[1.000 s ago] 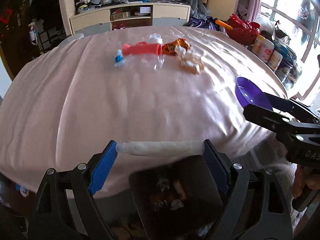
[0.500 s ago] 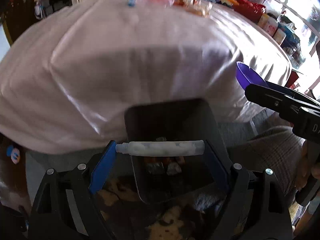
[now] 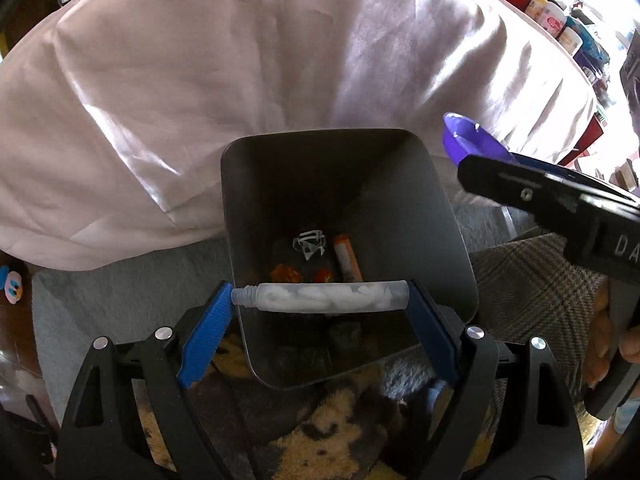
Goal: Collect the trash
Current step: 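Carry the purple bowl and white tube over the black bin and open both tools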
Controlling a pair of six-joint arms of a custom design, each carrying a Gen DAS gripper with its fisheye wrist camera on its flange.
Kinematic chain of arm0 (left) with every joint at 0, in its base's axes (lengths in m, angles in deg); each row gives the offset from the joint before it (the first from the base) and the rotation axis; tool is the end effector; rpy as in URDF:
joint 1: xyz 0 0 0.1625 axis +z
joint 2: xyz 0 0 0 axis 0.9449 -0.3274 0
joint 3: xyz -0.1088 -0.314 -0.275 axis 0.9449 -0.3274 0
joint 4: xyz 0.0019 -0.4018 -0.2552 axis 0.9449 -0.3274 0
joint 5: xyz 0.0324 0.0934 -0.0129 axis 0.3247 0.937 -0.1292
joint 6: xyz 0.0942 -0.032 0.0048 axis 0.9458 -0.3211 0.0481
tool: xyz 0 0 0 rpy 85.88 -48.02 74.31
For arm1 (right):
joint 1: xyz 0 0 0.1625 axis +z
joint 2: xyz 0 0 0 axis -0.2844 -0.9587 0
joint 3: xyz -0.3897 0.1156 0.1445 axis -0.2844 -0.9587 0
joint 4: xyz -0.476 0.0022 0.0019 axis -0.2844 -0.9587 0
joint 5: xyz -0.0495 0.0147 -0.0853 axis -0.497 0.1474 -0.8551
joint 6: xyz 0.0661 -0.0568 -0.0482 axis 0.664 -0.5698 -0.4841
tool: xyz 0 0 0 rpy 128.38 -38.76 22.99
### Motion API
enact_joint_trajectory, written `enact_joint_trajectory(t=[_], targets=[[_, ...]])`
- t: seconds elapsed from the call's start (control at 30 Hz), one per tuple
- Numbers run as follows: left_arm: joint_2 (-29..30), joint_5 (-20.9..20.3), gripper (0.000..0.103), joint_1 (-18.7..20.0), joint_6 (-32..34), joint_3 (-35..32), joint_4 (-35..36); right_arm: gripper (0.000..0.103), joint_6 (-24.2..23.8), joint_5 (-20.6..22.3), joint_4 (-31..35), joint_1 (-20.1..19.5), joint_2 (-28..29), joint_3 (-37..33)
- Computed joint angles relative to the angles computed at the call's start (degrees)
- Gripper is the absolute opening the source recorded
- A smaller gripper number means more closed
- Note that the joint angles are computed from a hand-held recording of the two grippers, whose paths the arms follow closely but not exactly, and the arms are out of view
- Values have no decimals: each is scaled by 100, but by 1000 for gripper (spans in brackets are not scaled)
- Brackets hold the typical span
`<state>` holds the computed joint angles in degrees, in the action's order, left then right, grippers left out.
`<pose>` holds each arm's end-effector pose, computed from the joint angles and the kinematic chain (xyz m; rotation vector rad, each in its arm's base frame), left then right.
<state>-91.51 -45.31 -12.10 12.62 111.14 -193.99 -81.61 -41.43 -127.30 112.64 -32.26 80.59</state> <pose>-0.1603 -0.6504 0.0633 0.1861 2.4551 -0.4555 0.1722 -0.6832 0.1084 0.6127 -2.6404 0.4019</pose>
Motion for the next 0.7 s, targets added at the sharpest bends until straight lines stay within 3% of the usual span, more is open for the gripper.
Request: enact_joint_trajectory(t=[0.23,0.7], targets=[[-3,30,89,39,-96,-55,164,91,18,-136,70,41,85,-69],[-184,222,95,-56,-99,6,131,91,186,101,-49,-5,-157,-106]])
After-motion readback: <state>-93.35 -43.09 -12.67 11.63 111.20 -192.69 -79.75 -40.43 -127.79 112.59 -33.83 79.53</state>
